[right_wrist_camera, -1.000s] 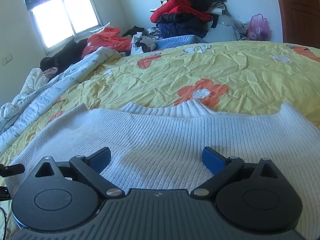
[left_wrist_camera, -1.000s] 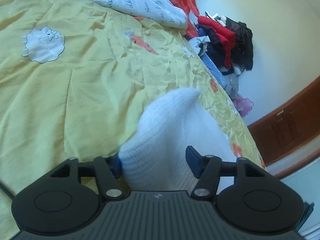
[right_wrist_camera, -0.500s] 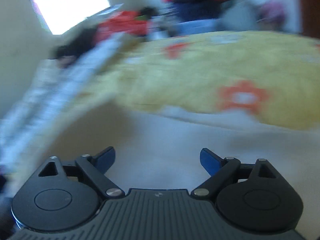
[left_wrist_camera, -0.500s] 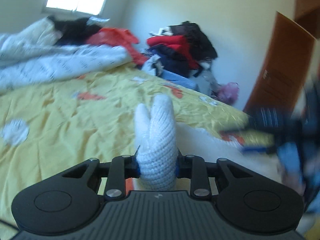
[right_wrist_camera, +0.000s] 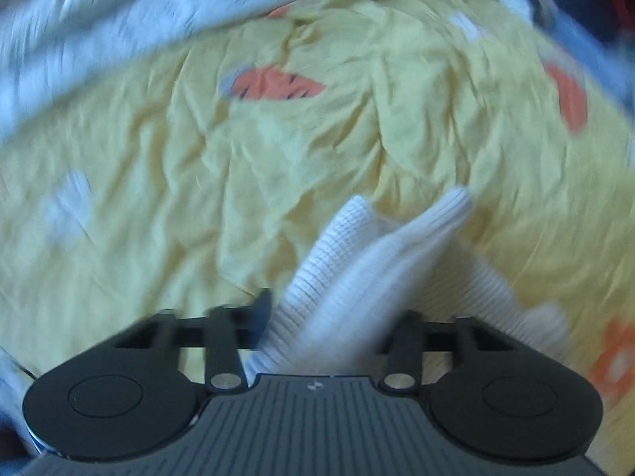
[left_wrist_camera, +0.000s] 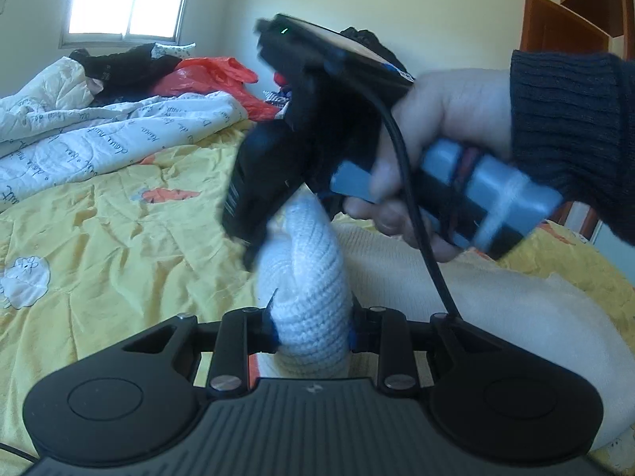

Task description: Fold small clothes

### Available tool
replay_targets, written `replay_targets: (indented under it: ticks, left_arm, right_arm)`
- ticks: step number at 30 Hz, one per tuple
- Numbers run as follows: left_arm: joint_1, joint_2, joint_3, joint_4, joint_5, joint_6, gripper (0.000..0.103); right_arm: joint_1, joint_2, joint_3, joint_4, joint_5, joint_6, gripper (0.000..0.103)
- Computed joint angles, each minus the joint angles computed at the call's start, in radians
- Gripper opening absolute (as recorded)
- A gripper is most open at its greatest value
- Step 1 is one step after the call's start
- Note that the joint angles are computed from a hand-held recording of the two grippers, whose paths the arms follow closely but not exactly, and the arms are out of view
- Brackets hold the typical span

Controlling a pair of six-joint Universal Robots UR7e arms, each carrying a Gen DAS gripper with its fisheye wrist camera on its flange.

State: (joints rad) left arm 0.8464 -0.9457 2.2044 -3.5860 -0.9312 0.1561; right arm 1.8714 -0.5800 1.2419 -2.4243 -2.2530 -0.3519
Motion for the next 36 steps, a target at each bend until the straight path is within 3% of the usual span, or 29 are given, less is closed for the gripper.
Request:
replay_targets:
  ticks: [2,6,12,19,23,26,27,29,33,34,36]
  left_arm:
    - [0.003,-0.008,0.001,0.008,-0.008,0.004,0.028]
    - [-0.017,-0.031,0.008,0.03,-0.032,0.002,0.028]
    - [-0.098,-0.057,0.007,0.069,-0.207,-0.015,0.028]
    - [-0.204,0.063,-0.024,0.118,-0.41,-0.009,0.028]
    - [-0.254,0.156,-0.036,0.19,-0.42,-0.003,0.028]
    - [-0.275,0.228,-0.049,0.216,-0.387,0.061,0.029]
    - [-0.279,0.25,-0.042,0.178,-0.383,0.106,0.032]
    - [-0.276,0.238,-0.025,0.156,-0.404,0.173,0.038]
    - [-0.197,0.068,0.015,0.259,-0.631,0.251,0.048]
    - [-0.18,0.027,0.033,0.244,-0.644,0.269,0.053]
    - [-0.153,-0.02,0.065,0.168,-0.606,0.291,0.083]
  right_arm:
    - [-0.002,-0.023,0.038,-0.048,0.013,-0.058,0.035]
    - [-0.04,-0.153,0.173,-0.136,0.152,-0.079,0.025]
    - [-0.111,-0.466,0.411,-0.236,0.36,-0.064,0.025]
    - [-0.226,-0.83,0.679,-0.31,0.339,-0.063,0.025]
    - [-0.36,-0.954,0.821,-0.367,0.355,-0.031,0.025]
    - [-0.457,-0.984,0.907,-0.452,0.423,0.006,0.028]
    - [-0.49,-0.99,0.936,-0.497,0.455,0.038,0.039]
    - [-0.554,-1.025,0.976,-0.53,0.57,0.074,0.041]
    - [-0.618,-1.103,1.06,-0.684,0.687,0.13,0.051]
    - [-0.622,-1.12,1.08,-0.745,0.698,0.141,0.05]
    - [-0.63,-1.158,1.116,-0.826,0.732,0.153,0.049]
